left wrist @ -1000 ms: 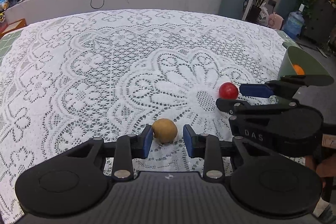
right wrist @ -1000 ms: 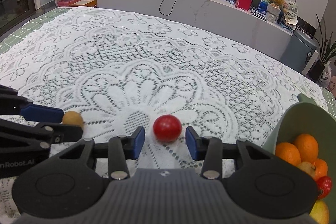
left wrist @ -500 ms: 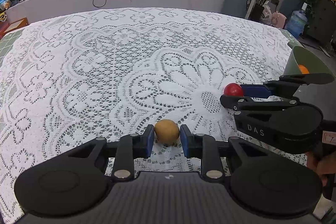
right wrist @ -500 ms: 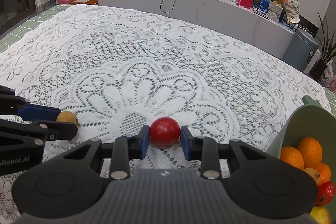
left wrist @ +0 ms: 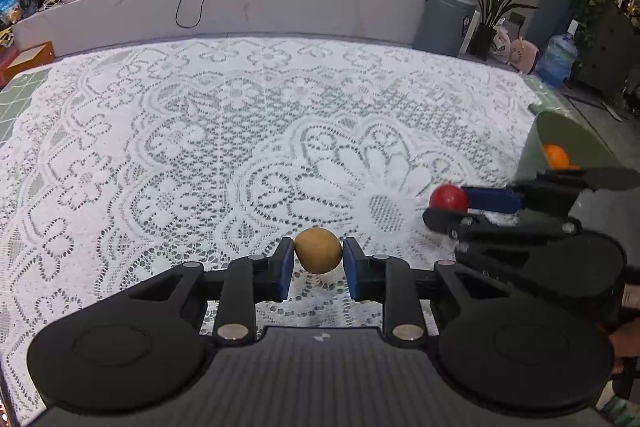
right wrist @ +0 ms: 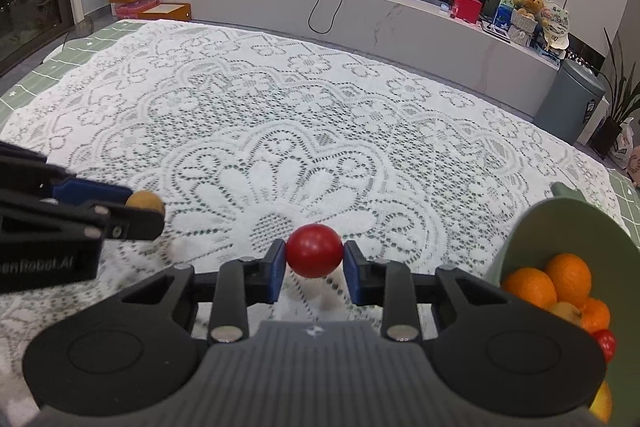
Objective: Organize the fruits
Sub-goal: 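Carry the kiwi with the left gripper to the colander while the right gripper carries its tomato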
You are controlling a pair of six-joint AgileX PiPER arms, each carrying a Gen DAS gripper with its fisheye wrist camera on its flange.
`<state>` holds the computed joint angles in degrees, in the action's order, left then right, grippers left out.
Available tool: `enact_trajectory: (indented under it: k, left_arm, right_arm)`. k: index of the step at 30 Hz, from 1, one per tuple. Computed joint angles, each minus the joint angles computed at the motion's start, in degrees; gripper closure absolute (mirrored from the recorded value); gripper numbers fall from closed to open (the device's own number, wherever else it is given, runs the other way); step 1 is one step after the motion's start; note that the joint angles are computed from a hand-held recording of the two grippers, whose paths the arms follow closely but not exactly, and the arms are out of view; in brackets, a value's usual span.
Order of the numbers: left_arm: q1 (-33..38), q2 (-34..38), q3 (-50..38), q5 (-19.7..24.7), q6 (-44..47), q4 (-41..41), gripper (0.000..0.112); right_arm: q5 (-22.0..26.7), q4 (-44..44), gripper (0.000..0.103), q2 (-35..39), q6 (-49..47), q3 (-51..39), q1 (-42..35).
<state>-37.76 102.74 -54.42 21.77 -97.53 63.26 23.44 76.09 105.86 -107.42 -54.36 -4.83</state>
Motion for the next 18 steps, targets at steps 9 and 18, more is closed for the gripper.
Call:
enact_trajectory:
  k: [9, 18]
  left_arm:
    - [-3.4, -4.39, 0.42, 2.32, -3.02, 2.97, 0.083]
    - [-7.51, -5.44, -2.6, 2.14, -0.05, 0.94, 0.083]
  right_arm:
    - [4.81, -3.39, 0.075, -8.32, 1.23, 5.95, -5.21]
    - [11.57, -5.1, 0.075, -14.35, -0.1, 9.41, -14.42]
